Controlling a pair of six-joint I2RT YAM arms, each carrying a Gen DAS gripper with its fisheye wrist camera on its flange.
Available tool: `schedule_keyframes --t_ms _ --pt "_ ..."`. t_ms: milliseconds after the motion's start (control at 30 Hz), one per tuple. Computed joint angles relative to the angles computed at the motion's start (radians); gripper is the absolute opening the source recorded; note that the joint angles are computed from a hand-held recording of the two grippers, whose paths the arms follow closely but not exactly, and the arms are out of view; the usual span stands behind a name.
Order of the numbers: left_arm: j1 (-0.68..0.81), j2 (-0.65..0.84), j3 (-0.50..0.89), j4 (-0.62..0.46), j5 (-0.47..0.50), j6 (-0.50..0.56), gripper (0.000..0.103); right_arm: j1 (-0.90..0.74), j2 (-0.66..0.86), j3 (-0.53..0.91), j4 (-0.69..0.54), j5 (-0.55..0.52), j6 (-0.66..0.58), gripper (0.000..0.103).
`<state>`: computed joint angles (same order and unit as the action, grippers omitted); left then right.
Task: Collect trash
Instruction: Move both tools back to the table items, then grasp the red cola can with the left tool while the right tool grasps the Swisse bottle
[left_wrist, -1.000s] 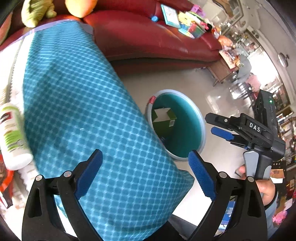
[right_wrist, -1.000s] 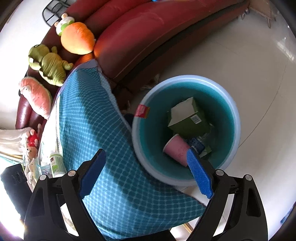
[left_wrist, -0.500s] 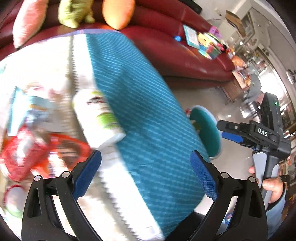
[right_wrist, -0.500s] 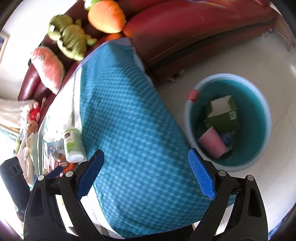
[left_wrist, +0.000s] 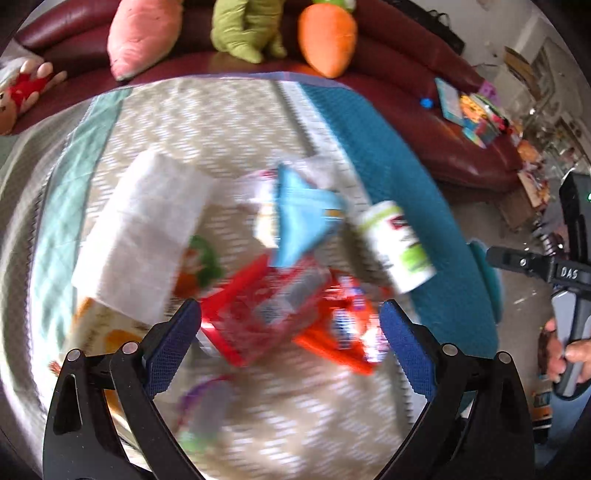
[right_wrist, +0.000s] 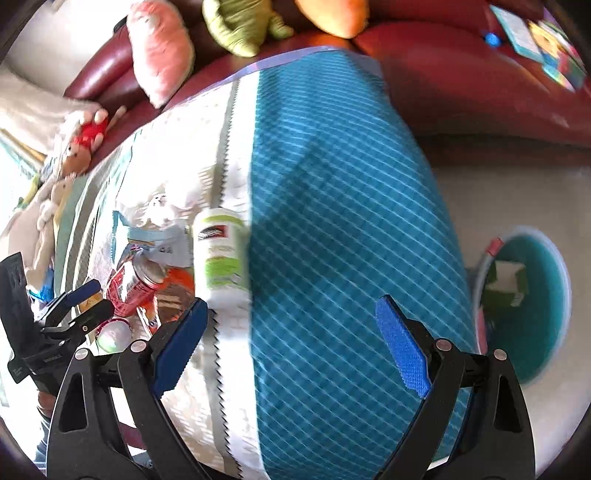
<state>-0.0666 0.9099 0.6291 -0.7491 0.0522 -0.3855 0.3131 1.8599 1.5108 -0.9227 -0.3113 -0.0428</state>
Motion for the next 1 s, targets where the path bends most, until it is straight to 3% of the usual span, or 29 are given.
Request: schedule_keyframes --t_ms 167,300,333,467,633,700,733,767,833,1000 --pt "0.08 0.009 0.0 -0.023 0.011 0.105 0.097 0.091 0.116 0.111 -0.03 0.017 0.013 0.088" --pt "0.054 0.054 0.003 -0.002 -0.011 0.14 0.097 0.142 0.206 0.19 -0.047 0.021 0.027 0.088" --pt "0.052 0.063 0.002 0.002 -0.015 0.158 0.097 0.151 0.225 0.209 -0.054 0.024 0.028 0.086" --pt "0.028 0.113 0.001 0.034 -0.051 0.203 0.097 0.174 0.313 0.292 -0.093 0.013 0.031 0.057" --pt "-0.001 0.168 -0.003 0.071 -0.082 0.244 0.097 0.182 0.378 0.346 -0.104 0.007 0.049 0.057" --pt "-0.019 0.2 -0.003 0.094 -0.096 0.258 0.094 0.178 0.378 0.329 -0.085 -0.002 0.052 0.056" --pt "-0.031 0.214 -0.001 0.099 -0.1 0.261 0.085 0.172 0.373 0.314 -0.071 -0.015 0.051 0.049" --pt "-0.044 0.231 0.002 0.1 -0.101 0.263 0.07 0.169 0.357 0.285 -0.052 -0.023 0.055 0.049" --pt "-0.081 0.246 0.002 0.1 -0.125 0.251 0.07 0.151 0.322 0.235 -0.023 -0.039 0.055 0.049" --pt "-0.135 0.236 0.001 0.082 -0.076 0.217 0.07 0.102 0.26 0.141 -0.008 -0.057 0.026 0.049"
